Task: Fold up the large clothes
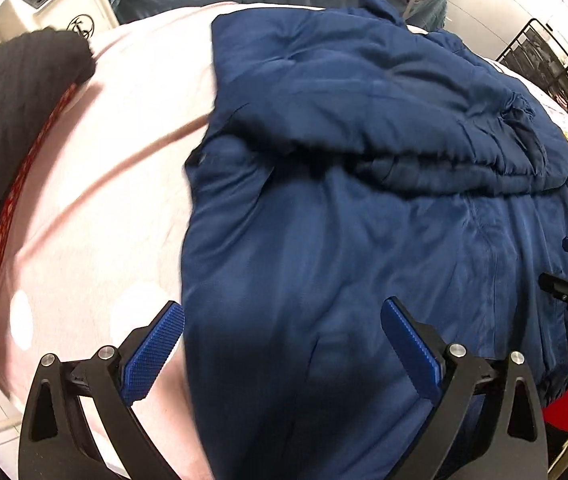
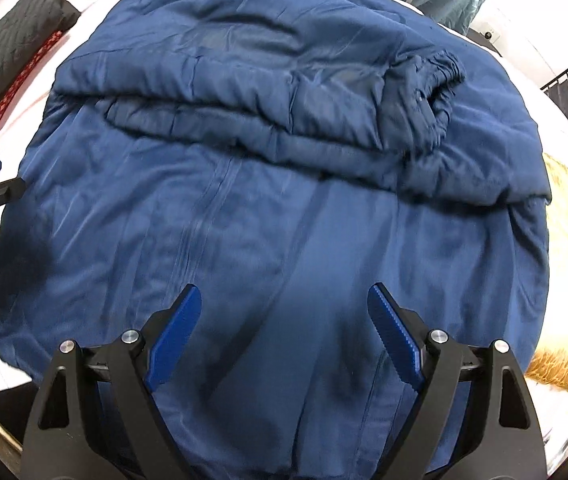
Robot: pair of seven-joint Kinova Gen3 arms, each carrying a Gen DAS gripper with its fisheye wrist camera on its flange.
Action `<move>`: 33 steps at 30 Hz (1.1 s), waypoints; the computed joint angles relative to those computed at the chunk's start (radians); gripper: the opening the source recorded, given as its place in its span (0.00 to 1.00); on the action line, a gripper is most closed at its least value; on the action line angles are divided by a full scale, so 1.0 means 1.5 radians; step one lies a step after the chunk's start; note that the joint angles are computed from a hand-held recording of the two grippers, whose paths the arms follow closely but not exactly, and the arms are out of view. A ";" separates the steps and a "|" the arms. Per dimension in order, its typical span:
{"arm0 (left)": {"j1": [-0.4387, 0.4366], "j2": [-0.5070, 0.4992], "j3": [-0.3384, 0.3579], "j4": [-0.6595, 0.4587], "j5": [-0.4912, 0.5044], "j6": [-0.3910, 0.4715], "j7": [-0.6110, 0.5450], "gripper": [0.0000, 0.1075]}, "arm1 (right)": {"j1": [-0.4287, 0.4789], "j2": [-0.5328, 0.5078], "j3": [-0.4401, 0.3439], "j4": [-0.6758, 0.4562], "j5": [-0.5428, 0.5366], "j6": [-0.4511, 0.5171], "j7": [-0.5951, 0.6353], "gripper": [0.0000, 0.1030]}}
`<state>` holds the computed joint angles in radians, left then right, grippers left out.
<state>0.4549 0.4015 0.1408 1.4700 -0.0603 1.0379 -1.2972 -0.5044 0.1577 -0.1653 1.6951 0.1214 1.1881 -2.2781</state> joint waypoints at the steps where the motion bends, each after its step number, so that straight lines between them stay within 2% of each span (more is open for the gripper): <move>1: -0.008 -0.008 0.002 0.012 0.009 -0.004 -0.007 0.90 | 0.001 -0.009 -0.001 0.010 -0.005 -0.004 0.001 0.82; 8: -0.051 -0.069 0.007 0.107 0.049 -0.042 -0.046 0.90 | 0.031 -0.079 -0.002 0.102 -0.062 -0.030 -0.012 0.82; 15: -0.102 -0.098 0.014 0.175 0.123 -0.056 -0.111 0.90 | 0.097 -0.179 0.011 0.199 -0.093 -0.037 -0.022 0.82; 19: -0.127 -0.102 0.017 0.207 0.175 -0.059 -0.152 0.90 | 0.144 -0.227 0.041 0.240 -0.124 -0.046 0.020 0.82; 22: -0.130 -0.094 0.019 0.219 0.196 -0.050 -0.162 0.90 | 0.169 -0.257 0.037 0.257 -0.144 -0.048 0.030 0.82; 26: -0.123 -0.093 0.029 0.239 0.221 -0.050 -0.188 0.89 | 0.189 -0.261 0.050 0.238 -0.157 -0.041 0.070 0.82; 28: -0.115 -0.095 0.029 0.246 0.218 -0.055 -0.188 0.86 | 0.192 -0.266 0.043 0.235 -0.164 -0.041 0.072 0.82; 33: -0.118 -0.100 0.022 0.253 0.218 -0.054 -0.188 0.59 | 0.217 -0.312 0.069 0.252 -0.191 -0.034 0.094 0.82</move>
<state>0.2785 0.2516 0.1734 1.8490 0.2666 0.9563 -1.5788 -0.1787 -0.3098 -0.0624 2.0730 -0.1650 1.1373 -2.1366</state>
